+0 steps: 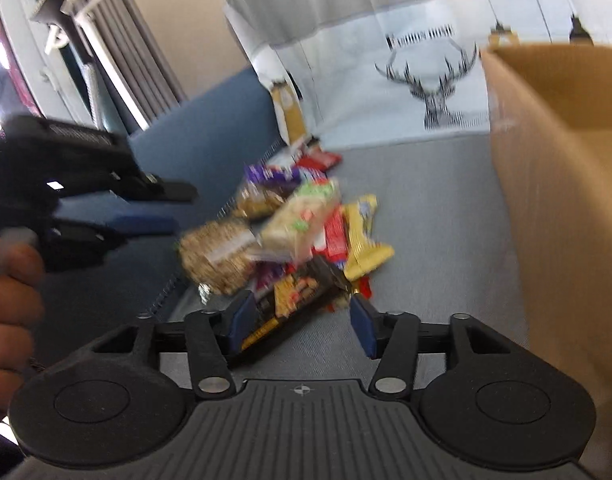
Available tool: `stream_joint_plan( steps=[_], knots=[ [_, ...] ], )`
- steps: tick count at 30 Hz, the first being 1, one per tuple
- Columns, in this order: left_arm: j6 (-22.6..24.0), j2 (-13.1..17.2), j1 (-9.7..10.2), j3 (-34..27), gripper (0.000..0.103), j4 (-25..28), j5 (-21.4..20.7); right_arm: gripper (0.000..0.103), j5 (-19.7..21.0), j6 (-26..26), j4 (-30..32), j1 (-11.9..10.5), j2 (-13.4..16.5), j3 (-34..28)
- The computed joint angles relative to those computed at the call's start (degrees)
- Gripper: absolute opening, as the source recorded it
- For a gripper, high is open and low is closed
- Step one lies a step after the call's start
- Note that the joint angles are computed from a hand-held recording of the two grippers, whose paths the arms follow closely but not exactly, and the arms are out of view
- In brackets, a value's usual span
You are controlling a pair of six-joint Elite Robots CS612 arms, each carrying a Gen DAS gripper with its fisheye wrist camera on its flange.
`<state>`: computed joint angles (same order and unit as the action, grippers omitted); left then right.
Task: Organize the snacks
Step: 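Move the right tool to the snack pile and grasp the dark biscuit bar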
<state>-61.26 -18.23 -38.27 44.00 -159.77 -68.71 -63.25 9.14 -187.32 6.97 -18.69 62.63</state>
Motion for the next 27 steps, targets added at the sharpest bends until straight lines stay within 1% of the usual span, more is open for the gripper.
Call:
stream_joint_plan(
  steps=[1,3,5,8,10,11,12,13,16,17,18,19,20,22,23,25,27],
  knots=[
    [-0.1,0.0,0.02,0.0,0.031,0.2,0.1,0.058,0.7,1.0,1.6,0.0,0.4,-0.9],
    [-0.3,0.1,0.13,-0.3,0.031,0.8,0.2,0.066,2.8,2.5,3.0,0.0,1.1,-2.3],
    [-0.6,0.2,0.17,-0.5,0.031,1.7,0.5,0.07,2.4,2.3,3.1,0.3,1.9,-3.7],
    [-1.1,0.3,0.25,-0.8,0.031,2.9,0.7,0.07,3.0,3.4,4.9,0.6,3.1,-6.1],
    [-0.5,0.4,0.25,-1.0,0.031,3.3,0.7,0.069,2.3,3.6,6.2,0.9,3.7,-7.3],
    [-0.3,0.5,0.24,-1.2,0.031,3.8,0.8,0.062,1.5,3.0,7.0,1.1,3.8,-7.7],
    [-0.2,0.5,0.23,-1.4,0.031,4.1,0.8,0.048,0.9,2.4,7.6,1.3,3.9,-8.0],
    [-0.2,0.6,0.23,-1.5,0.031,4.3,0.8,0.041,0.7,2.0,8.0,1.3,4.1,-8.3],
    [-0.2,0.8,0.21,-1.9,0.031,4.9,1.0,0.033,1.3,1.5,7.9,1.3,4.3,-8.6],
    [0.0,0.9,0.23,-2.1,0.031,5.2,1.1,0.028,1.5,1.5,6.9,1.2,4.3,-8.4],
    [0.1,0.9,0.19,-2.4,0.031,5.7,1.4,0.026,1.7,1.1,5.5,1.2,4.2,-8.1],
    [0.2,1.1,0.09,-2.8,0.031,6.5,1.7,0.026,0.9,0.4,4.5,1.2,3.9,-7.6],
    [0.5,1.2,0.0,-3.2,0.032,7.4,2.1,0.022,-0.2,-0.3,3.6,1.3,3.5,-7.0],
    [1.4,1.6,-0.22,-4.6,0.032,9.7,3.1,0.02,-0.3,-0.9,3.5,1.0,2.4,-5.6],
    [2.1,1.9,-0.34,-5.4,0.033,11.1,3.7,0.019,-0.5,-1.6,4.4,0.8,1.7,-4.9],
    [3.8,2.5,-0.64,-7.2,0.037,14.5,5.1,0.018,-1.0,-4.3,6.9,0.5,-0.2,-2.8],
    [6.1,3.6,-0.88,-10.1,0.043,19.3,6.1,0.017,0.1,-6.5,10.3,-0.1,-2.2,-0.7]
  ],
)
